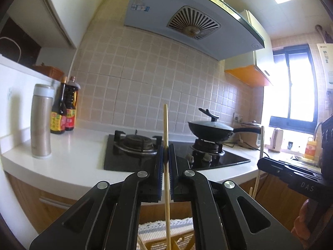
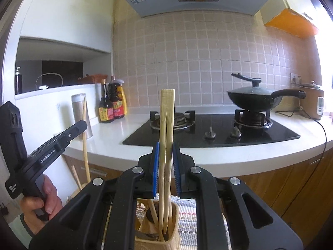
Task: Organize utensils
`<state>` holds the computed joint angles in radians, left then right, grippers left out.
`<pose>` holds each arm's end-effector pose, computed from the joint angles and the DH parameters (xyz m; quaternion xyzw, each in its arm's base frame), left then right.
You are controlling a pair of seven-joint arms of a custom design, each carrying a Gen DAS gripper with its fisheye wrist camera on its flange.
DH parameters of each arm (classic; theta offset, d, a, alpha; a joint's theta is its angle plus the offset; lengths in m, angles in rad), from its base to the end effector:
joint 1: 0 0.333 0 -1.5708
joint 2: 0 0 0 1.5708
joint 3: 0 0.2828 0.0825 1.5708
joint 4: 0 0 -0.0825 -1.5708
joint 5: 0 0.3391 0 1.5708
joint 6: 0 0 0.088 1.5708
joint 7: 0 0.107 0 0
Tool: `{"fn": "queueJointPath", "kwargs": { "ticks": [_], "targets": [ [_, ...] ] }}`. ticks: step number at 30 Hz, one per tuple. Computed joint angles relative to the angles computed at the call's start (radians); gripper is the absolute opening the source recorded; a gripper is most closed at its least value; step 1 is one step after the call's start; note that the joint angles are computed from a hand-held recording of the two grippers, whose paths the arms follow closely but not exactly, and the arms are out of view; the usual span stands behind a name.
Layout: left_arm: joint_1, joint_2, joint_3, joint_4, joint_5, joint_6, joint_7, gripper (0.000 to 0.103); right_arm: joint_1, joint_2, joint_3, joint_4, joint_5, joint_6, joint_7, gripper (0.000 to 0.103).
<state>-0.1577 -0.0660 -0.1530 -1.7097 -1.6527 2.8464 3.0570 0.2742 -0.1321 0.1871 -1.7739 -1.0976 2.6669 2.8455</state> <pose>0.5250 -0.1163 0.6647 -0.3913 0.6097 -0.6360 0.2658 0.4555 0.2643 0.6842 -0.5449 0.5784 -0.4088 0.4489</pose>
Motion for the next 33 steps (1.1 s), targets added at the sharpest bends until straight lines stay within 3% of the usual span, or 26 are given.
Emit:
{"fn": "queueJointPath", "kwargs": {
  "ticks": [3, 5, 9, 11, 12, 15, 20, 24, 30, 33],
  "targets": [
    [0.006, -0.032, 0.011, -0.039, 0.034, -0.038, -0.038, 0.016, 0.008, -0.02, -0.001, -0.025, 0.038, -0.003, -0.029, 0.011],
    [0.007, -0.059, 0.021, -0.068, 0.046, -0.066, -0.052, 0.04, 0.008, -0.044, 0.002, -0.05, 0.072, 0.0, -0.043, 0.012],
    [0.009, -0.151, 0.064, -0.156, 0.056, -0.166, -0.06, 0.054, 0.002, -0.111, 0.021, -0.114, 0.151, -0.004, -0.09, 0.016],
    [0.004, -0.22, 0.083, -0.218, 0.047, -0.176, -0.047, 0.072, -0.001, -0.158, 0.037, -0.16, 0.199, -0.009, -0.111, 0.022],
    [0.002, -0.254, 0.092, -0.248, 0.05, -0.177, -0.051, 0.076, -0.005, -0.178, 0.046, -0.18, 0.218, -0.012, -0.118, 0.026],
    [-0.009, -0.337, 0.118, -0.32, 0.077, -0.191, -0.074, 0.08, -0.018, -0.25, 0.084, -0.248, 0.263, -0.028, -0.118, 0.043],
    [-0.039, -0.493, 0.152, -0.456, 0.119, -0.175, -0.101, 0.091, -0.035, -0.338, 0.153, -0.331, 0.333, -0.068, -0.116, 0.046],
    [-0.066, -0.589, 0.161, -0.548, 0.148, -0.132, -0.131, 0.095, -0.05, -0.377, 0.206, -0.37, 0.359, -0.111, -0.102, 0.058],
    [-0.103, -0.694, 0.126, -0.692, 0.197, 0.014, -0.18, 0.095, -0.063, -0.405, 0.274, -0.42, 0.336, -0.188, -0.038, 0.066],
    [-0.126, -0.703, 0.077, -0.744, 0.141, 0.175, -0.181, 0.095, -0.081, -0.424, 0.31, -0.461, 0.281, -0.199, 0.032, 0.069]
  ]
}}
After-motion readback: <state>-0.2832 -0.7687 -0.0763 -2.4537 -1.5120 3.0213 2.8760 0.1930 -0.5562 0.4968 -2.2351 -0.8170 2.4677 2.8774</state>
